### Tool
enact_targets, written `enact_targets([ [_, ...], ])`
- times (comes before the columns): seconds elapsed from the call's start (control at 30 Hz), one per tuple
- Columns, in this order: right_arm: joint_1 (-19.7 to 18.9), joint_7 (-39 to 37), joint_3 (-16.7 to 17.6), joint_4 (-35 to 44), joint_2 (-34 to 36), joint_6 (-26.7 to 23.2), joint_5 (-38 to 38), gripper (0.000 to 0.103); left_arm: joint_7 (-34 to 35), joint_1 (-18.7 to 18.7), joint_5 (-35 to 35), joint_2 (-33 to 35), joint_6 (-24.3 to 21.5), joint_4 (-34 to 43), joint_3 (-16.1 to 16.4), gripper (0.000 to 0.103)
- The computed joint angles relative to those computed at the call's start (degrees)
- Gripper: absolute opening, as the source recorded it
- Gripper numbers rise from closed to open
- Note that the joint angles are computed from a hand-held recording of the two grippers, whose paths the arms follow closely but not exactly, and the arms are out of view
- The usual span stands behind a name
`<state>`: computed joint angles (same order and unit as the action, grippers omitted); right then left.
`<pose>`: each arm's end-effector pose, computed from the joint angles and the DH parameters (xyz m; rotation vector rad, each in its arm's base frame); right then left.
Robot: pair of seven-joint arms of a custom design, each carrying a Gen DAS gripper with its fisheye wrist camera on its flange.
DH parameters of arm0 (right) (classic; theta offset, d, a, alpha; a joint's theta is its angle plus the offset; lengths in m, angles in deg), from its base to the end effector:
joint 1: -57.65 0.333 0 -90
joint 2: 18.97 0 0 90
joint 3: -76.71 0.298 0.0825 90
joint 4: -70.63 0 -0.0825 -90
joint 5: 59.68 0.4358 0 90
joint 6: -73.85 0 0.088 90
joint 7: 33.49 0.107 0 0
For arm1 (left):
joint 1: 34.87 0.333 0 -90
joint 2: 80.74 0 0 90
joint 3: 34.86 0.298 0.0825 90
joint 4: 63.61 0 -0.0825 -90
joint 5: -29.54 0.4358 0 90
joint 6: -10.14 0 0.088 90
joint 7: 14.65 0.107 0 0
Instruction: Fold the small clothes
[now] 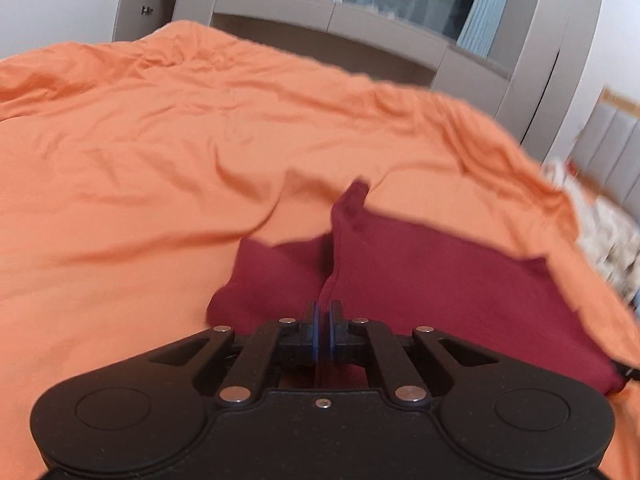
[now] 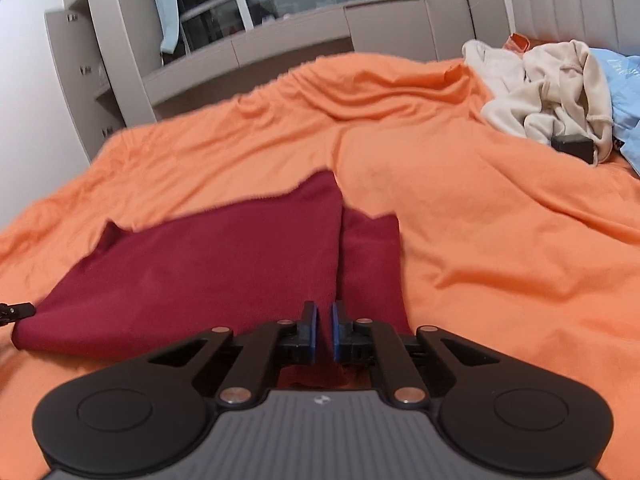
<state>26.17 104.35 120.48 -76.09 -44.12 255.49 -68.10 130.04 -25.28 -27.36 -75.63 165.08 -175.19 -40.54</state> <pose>0.4999 0.1296 0.4363 -1.2830 1.8726 -0.7156 0.6598 0.0753 0.4570 -1.6944 1.8763 -1.1293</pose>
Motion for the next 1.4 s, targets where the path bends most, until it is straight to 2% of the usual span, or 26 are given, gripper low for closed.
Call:
enact_targets([
  [0.07, 0.4, -0.3, -0.2, 0.4, 0.7, -1.4, -0.6, 0.008, -1.9, 0.2, 1.9, 1.2, -1.1, 0.6, 0.2, 0.004],
  [0.2, 0.7, 1.0, -0.8, 0.1, 0.4, -1.0, -2.0, 0.008, 0.1, 1.5, -1.7, 0.8, -3.2, 0.8, -0.1, 0.004],
  [0.43, 1.4, 1.2, -1.7, 0.2, 0.9, -1.0, -2.7, 0.008, 2.0, 0.5, -0.4, 0.4, -0.9, -0.2, -0.1, 0.004],
  [1.03, 1.1, 2.5, -1.7, 0.6, 1.2, -1.4, -4.8, 0.009, 1.6, 0.7, 0.4, 0.7, -1.7, 0.2, -0.1, 0.005],
  [1.13, 1.7, 2.3, -2.3, 1.0, 1.7, -2.0, -5.4, 0.015, 1.9, 0.7, 0.8, 0.8, -2.2, 0.1, -0.1, 0.010],
  [1.23, 0.9, 3.4, -1.5, 1.1, 1.3, -2.1, -6.7, 0.022, 2.0, 0.8, 0.7, 0.8, -2.6, 0.2, -0.1, 0.017],
  [1.27, 0.9, 3.6, -1.5, 0.9, 1.1, -1.8, -6.9, 0.036, 1.8, 0.9, 0.7, 0.7, -2.8, 0.2, 0.0, 0.026],
  [1.3, 0.6, 3.8, -1.3, 0.7, 0.8, -1.4, -7.0, 0.051, 1.5, 0.8, 0.8, 0.6, -2.6, 0.1, 0.0, 0.043],
  [1.33, 0.0, 4.1, -0.8, 0.5, 0.4, -1.0, -6.9, 0.056, 1.2, 0.8, 0.9, 0.4, -2.3, -0.2, 0.0, 0.054],
  [1.37, -0.5, 4.3, -0.3, 0.2, -0.2, -0.5, -6.7, 0.060, 1.5, 0.7, 0.3, 0.0, -2.1, -0.4, -0.1, 0.071],
  [1.4, -0.7, 4.1, -0.2, 0.1, -0.5, -0.2, -6.2, 0.061, 2.6, 0.7, -1.0, -0.3, -2.2, -0.7, -0.1, 0.079],
])
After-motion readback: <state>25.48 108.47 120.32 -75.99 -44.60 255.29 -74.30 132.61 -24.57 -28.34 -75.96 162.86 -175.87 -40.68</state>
